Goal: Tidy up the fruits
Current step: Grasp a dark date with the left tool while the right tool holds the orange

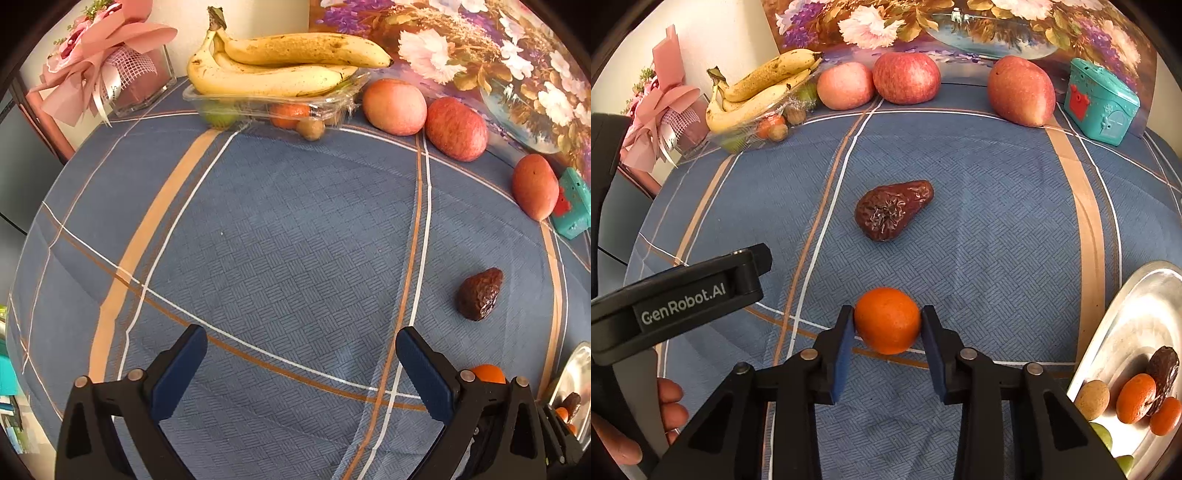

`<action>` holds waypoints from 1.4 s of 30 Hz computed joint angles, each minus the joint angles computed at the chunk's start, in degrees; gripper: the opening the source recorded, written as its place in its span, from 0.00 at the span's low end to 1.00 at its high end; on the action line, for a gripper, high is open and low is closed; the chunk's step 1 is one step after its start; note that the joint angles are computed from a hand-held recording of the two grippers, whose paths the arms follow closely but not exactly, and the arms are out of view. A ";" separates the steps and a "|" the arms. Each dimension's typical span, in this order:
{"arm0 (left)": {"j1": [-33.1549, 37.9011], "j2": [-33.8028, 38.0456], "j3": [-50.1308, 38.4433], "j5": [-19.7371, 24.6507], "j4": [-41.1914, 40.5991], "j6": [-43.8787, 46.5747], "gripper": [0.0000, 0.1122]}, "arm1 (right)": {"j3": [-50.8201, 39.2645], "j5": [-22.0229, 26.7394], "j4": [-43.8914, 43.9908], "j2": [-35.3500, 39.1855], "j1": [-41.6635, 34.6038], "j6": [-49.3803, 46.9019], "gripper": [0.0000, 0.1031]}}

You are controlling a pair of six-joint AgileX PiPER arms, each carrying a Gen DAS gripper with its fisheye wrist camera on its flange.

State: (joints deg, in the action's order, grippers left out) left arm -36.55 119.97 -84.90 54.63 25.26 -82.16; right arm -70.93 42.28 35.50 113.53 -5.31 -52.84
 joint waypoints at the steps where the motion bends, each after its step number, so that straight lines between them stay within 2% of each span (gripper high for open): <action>1: -0.08 -0.11 0.02 -0.07 0.50 -0.37 0.92 | -0.36 0.66 0.68 0.00 -0.41 -0.36 0.36; 3: -0.10 -0.42 0.23 -1.02 1.56 -1.24 0.92 | -0.94 1.31 1.73 -0.51 -1.23 -0.85 0.36; 6: 0.18 -1.39 1.68 -5.68 2.75 -3.32 0.92 | -2.18 2.14 2.48 -0.70 -2.72 -0.59 0.36; 8: -0.05 -0.99 0.89 -6.85 3.87 -3.80 0.92 | -3.36 2.38 2.42 -0.42 -3.93 0.48 0.36; 10: -0.15 -0.07 -0.95 -7.05 3.75 -2.40 0.92 | -4.71 3.18 2.97 0.16 -5.59 1.02 0.36; 13: 0.28 0.63 -2.15 -10.79 4.19 -0.28 0.92 | -6.80 4.89 4.42 1.04 -8.36 1.02 0.36; 15: 0.16 1.51 -4.03 -10.87 4.68 1.16 0.92 | -7.80 4.93 4.95 1.16 -9.96 0.86 0.36; 20: -0.49 4.95 -10.61 -7.89 4.55 5.11 0.92 | -10.84 5.70 6.95 2.19 -13.29 1.57 0.36; 23: -0.38 7.15 -13.83 -8.03 3.82 7.54 0.91 | -12.78 6.39 7.32 2.89 -14.61 2.41 0.36; 26: -0.30 9.49 -17.06 -8.48 1.15 11.75 0.81 | -13.59 6.56 7.28 3.02 -15.24 2.93 0.36; 31: -0.59 13.89 -23.10 -6.65 -1.91 17.75 0.64 | -13.29 6.32 6.87 2.33 -15.26 1.90 0.36; 32: -0.50 14.49 -23.89 -6.42 -2.99 18.90 0.57 | -13.20 6.14 6.68 2.21 -15.12 1.81 0.36; 33: -0.52 14.55 -23.84 -6.47 -3.43 19.27 0.45 | -13.13 6.05 6.57 2.10 -15.07 1.62 0.36; 35: -0.23 14.12 -22.71 -8.23 -4.84 20.06 0.35 | -12.64 5.76 6.56 1.85 -14.92 1.10 0.36; 42: -0.68 10.49 -18.68 -10.58 -4.27 18.44 0.35 | -11.64 5.70 5.78 0.73 -14.96 1.05 0.36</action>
State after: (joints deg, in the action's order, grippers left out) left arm -37.24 130.45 -103.57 44.04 20.99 -63.71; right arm -82.58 47.97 41.28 114.26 -20.26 -51.79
